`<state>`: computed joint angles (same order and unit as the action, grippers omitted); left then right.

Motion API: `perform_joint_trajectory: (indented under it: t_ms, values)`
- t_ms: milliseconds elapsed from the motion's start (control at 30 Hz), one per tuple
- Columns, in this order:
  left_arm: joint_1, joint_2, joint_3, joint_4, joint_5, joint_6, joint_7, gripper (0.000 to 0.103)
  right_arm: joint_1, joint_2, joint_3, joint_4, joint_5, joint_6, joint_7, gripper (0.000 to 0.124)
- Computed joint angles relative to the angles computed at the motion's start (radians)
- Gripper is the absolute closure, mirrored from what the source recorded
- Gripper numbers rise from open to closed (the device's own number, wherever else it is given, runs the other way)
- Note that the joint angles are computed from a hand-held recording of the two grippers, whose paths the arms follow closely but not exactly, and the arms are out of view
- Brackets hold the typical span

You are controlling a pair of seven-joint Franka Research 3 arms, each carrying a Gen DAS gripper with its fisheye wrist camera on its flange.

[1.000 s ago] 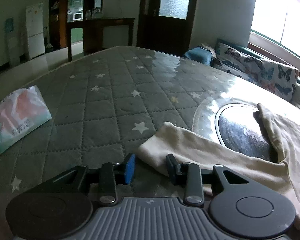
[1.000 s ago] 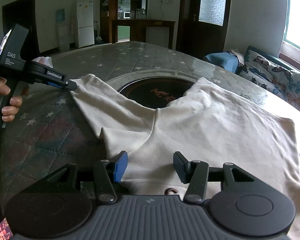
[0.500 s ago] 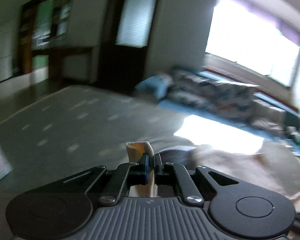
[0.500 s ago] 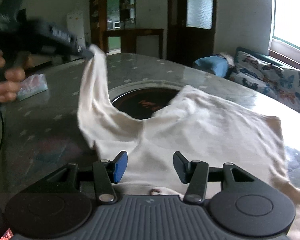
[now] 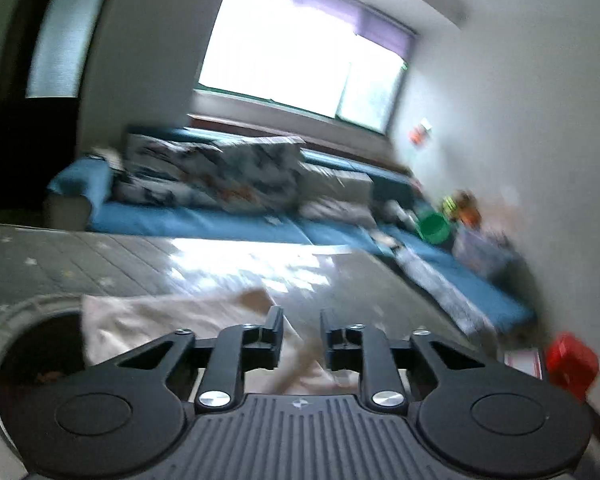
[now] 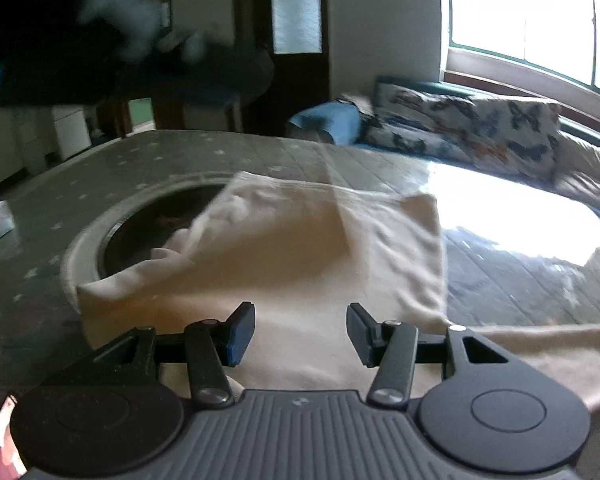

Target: Fold clothes

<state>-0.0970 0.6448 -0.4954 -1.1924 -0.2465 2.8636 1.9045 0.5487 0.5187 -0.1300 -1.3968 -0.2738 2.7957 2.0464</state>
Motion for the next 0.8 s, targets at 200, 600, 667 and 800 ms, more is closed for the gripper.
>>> perform_joint_trajectory:
  t_ms: [200, 600, 667, 800]
  values:
    - [0.096, -0.096, 0.009, -0.190, 0.007, 0.039, 0.070, 0.074, -0.029, -0.047, 0.021, -0.077, 0.032, 0.007, -0.017, 0.072]
    - [0.160, -0.239, 0.085, -0.476, 0.039, 0.017, 0.148, 0.060, -0.141, -0.093, 0.150, -0.141, 0.295, 0.031, -0.137, 0.072]
    - [0.160, -0.234, 0.081, -0.481, 0.035, 0.021, 0.172, 0.060, -0.139, -0.097, 0.140, -0.146, 0.320, 0.036, -0.126, 0.072]
    - [0.132, -0.227, 0.102, -0.474, 0.058, 0.028, 0.169, 0.061, -0.156, -0.091, 0.149, -0.148, 0.378, 0.042, -0.120, 0.073]
